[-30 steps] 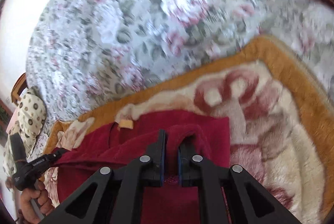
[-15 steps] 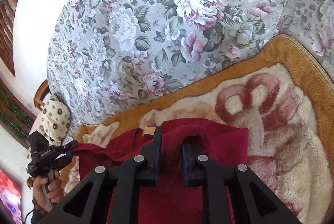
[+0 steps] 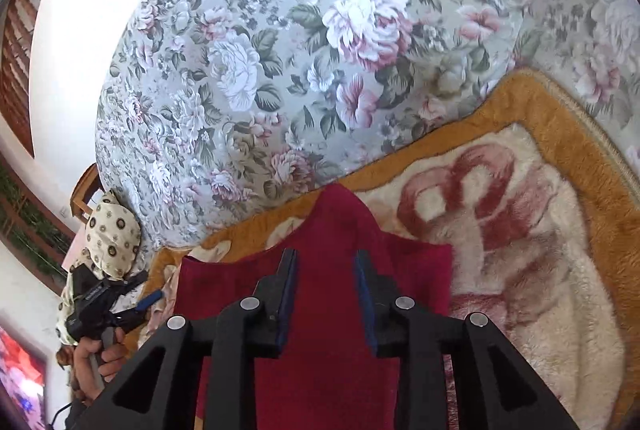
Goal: Fold small clothes
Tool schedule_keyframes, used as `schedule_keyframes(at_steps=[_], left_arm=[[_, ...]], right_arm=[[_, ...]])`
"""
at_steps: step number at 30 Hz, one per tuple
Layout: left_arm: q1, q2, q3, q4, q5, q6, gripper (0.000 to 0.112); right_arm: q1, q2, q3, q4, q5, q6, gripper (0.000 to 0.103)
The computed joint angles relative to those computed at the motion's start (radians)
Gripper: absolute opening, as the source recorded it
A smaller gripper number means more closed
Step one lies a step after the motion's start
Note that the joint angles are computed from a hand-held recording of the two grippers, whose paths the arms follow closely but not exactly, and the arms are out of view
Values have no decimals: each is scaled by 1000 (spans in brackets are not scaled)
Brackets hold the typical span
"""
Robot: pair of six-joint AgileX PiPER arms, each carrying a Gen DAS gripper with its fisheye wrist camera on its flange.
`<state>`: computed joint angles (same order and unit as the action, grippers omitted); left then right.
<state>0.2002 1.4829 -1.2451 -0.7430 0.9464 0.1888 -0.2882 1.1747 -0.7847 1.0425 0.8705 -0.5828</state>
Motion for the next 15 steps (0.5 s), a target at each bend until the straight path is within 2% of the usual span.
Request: schedule_keyframes(at_steps=[3,6,7,9,11,13,15], left_arm=[[-111,-55,36,99,-74,19,58],[-310,-52,22,384,-221,-142,58],[-347,-25,-3,444,-238,-190,58],[-383,63,-80,508,-233,-250,58],[-427,159,-161,671,-221,-382,58],[-456,241,-215,852,-183,-519,58],[-451,284,-224,929,-149,-598,58]], right_arm=[[92,-22,-28,-108,-64,65,27],[310,-3,-98,-378,-175,240,27],[379,29,-137,-477,-215,306,27],[425,88,-195,-556,-236,403,27],[440,200,-287,-541,-218,448,27],[476,287,-350,-673,-222,556,27],[487,375,-395,-761,-202,634,27]])
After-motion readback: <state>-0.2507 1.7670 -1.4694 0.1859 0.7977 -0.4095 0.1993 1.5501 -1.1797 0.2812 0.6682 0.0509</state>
